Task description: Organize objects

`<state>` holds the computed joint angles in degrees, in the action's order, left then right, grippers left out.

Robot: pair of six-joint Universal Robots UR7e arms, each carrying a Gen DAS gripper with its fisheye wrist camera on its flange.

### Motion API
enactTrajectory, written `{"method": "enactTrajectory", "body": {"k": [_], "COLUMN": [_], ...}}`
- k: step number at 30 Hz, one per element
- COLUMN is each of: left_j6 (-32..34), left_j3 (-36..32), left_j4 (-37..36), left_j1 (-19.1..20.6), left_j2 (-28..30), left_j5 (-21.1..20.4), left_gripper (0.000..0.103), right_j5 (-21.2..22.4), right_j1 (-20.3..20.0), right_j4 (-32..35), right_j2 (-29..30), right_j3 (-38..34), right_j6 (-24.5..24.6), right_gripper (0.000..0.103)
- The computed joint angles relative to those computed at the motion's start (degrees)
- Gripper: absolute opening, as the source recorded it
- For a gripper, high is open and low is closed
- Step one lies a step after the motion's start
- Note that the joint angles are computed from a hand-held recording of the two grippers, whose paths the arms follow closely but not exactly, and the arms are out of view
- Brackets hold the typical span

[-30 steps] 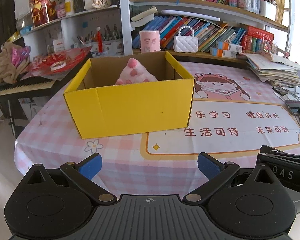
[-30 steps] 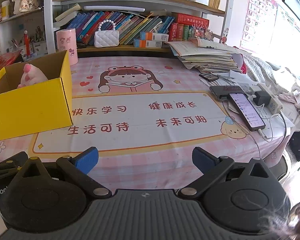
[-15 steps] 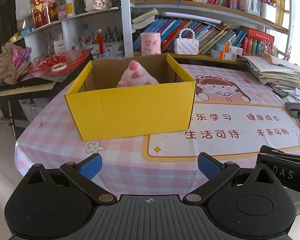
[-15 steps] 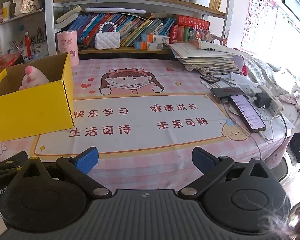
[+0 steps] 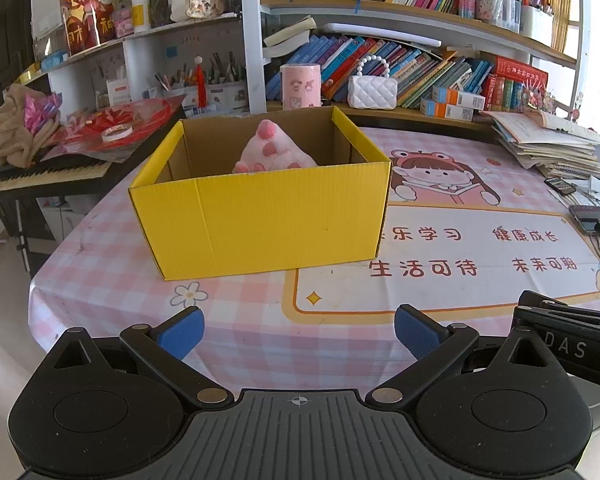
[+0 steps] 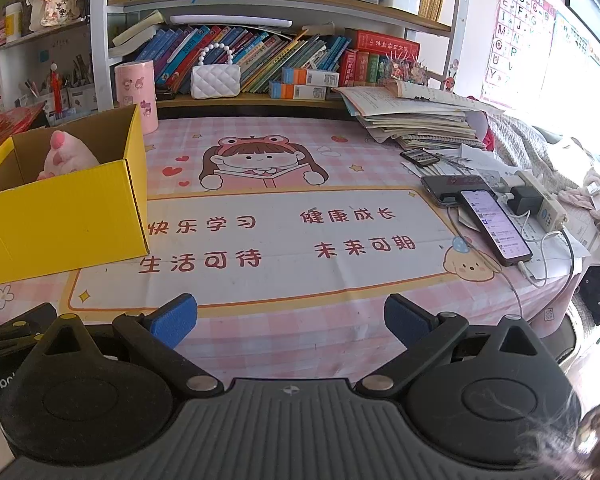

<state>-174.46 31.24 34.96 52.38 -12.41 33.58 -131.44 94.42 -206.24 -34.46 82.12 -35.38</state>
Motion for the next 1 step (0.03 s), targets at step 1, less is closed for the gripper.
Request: {"method": "enactTrajectory", "body": {"k": [1], "left_j6": [-0.1], "left_j3": [-0.3], "left_j4": [0.3], "left_j1": [0.0], "left_j2": [0.1], "left_j5": [0.0], "left_gripper": [0.102], "right_j5": [0.0], "right_j1": [0.0], "right_j4": [0.0], "right_j2": [0.0], "right_j3": [0.0], "right_j6": [0.0], "right_gripper": [0.101]}}
